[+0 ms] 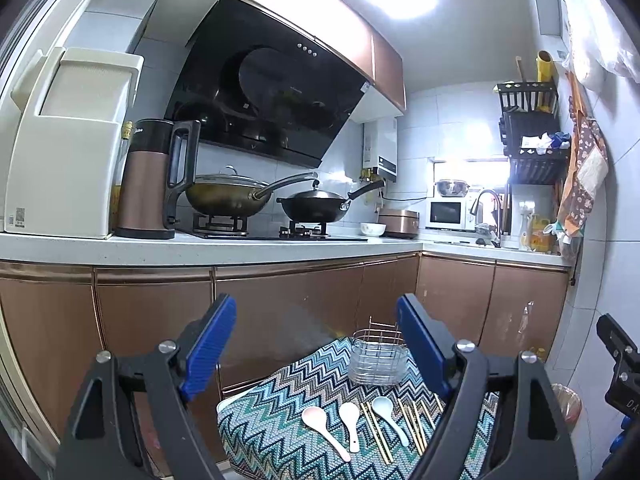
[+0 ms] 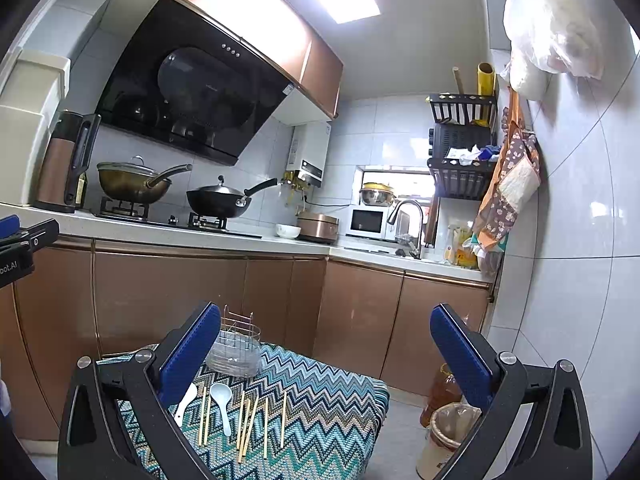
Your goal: Organize utensils
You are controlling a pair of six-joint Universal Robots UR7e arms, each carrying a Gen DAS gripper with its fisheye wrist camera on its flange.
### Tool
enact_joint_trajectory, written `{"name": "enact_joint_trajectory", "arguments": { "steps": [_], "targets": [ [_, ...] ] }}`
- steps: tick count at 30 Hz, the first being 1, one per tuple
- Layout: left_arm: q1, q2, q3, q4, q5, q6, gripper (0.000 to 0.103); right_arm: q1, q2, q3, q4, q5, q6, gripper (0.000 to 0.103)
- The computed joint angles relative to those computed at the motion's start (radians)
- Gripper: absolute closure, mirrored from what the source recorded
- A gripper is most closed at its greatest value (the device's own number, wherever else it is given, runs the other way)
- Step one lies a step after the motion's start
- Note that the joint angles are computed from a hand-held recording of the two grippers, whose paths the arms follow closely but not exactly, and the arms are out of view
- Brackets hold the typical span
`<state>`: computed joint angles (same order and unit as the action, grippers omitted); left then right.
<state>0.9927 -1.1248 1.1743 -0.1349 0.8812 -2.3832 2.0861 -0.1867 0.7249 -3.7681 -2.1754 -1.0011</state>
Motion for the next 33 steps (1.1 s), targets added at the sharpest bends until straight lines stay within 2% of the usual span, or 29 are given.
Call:
{"name": "enact_joint_trajectory", "arguments": {
  "steps": [4,23,33],
  "targets": [
    [0.001,0.013,-0.029,0.050,-0.004,-0.011,0.022,0.000,-0.001,0.001,0.001,0.000,0.000,0.000],
    [0.005,0.029,-0.068,0.116,-0.009,-0.048,0.022,-0.002,-0.001,0.005,0.001,0.001,-0.002,0.000],
    [0.007,0.015,-0.038,0.059,-0.003,-0.026,0.022,-0.004,-0.002,0.009,-0.007,0.012,-0.014,0.000]
  ]
}}
